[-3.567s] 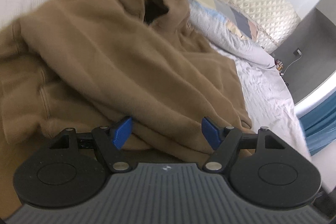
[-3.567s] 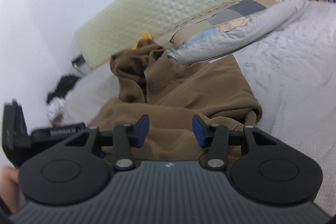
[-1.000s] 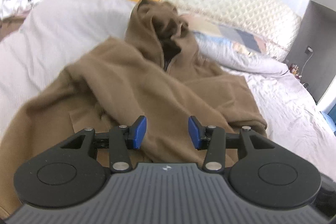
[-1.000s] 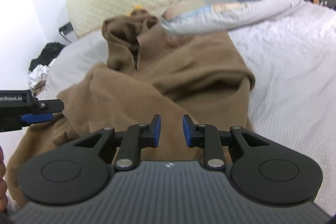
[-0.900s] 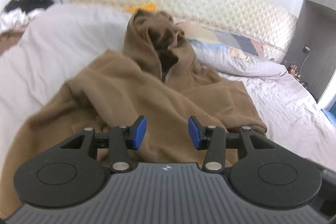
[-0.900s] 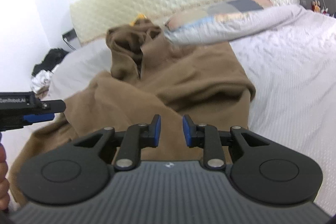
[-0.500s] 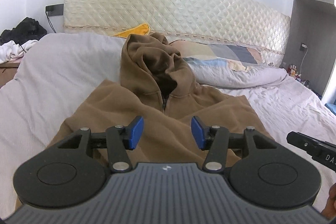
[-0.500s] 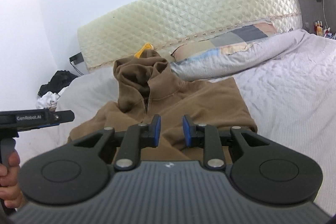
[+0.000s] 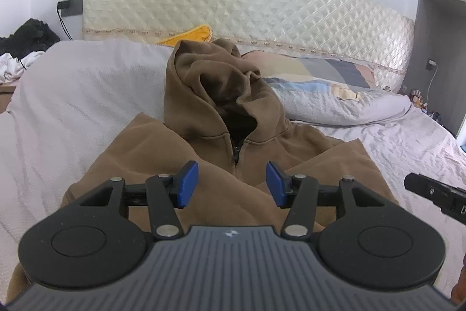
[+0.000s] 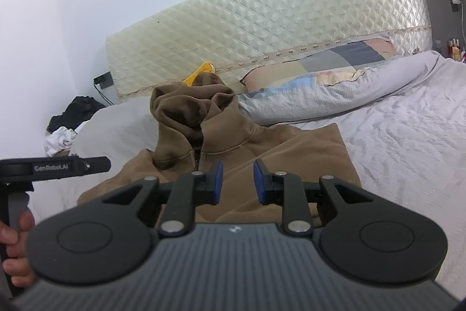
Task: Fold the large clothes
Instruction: 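Raise both grippers and move them toward the hood, then grasp the hood with the left gripper while the right gripper grasps the hood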
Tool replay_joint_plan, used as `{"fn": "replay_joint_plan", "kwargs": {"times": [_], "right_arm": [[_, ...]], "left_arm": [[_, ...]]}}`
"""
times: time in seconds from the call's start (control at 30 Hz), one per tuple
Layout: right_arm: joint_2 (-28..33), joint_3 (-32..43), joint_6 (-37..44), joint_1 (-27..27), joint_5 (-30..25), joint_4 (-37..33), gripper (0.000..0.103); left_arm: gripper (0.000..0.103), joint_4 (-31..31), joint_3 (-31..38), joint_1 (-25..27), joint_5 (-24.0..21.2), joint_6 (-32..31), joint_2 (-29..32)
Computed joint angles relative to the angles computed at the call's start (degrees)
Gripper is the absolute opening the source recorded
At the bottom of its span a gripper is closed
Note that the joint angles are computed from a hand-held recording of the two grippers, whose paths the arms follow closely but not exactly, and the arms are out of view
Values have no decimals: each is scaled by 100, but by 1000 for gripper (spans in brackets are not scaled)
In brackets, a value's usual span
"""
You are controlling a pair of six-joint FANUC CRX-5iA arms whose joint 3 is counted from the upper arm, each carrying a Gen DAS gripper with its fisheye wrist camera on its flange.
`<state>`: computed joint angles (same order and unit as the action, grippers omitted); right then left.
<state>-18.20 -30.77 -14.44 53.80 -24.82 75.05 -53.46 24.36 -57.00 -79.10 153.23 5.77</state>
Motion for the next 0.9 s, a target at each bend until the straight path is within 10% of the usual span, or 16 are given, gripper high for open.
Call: {"fn": "replay_joint_plan", "kwargs": {"times": [0.57,0.73,0.9], "right_arm": [[1182,769,-275,-930,1089,335,27],[1515,1017,-468,-1162,1395,436,63],[1864,1588,981,-906,1155,-1293,81]], "left_arm": [[58,1073,-181,1399,873,-708,211],[58,1490,84,1951,1057,-1416,398],[72,1924,223,2513,1196,-2052,539]]}}
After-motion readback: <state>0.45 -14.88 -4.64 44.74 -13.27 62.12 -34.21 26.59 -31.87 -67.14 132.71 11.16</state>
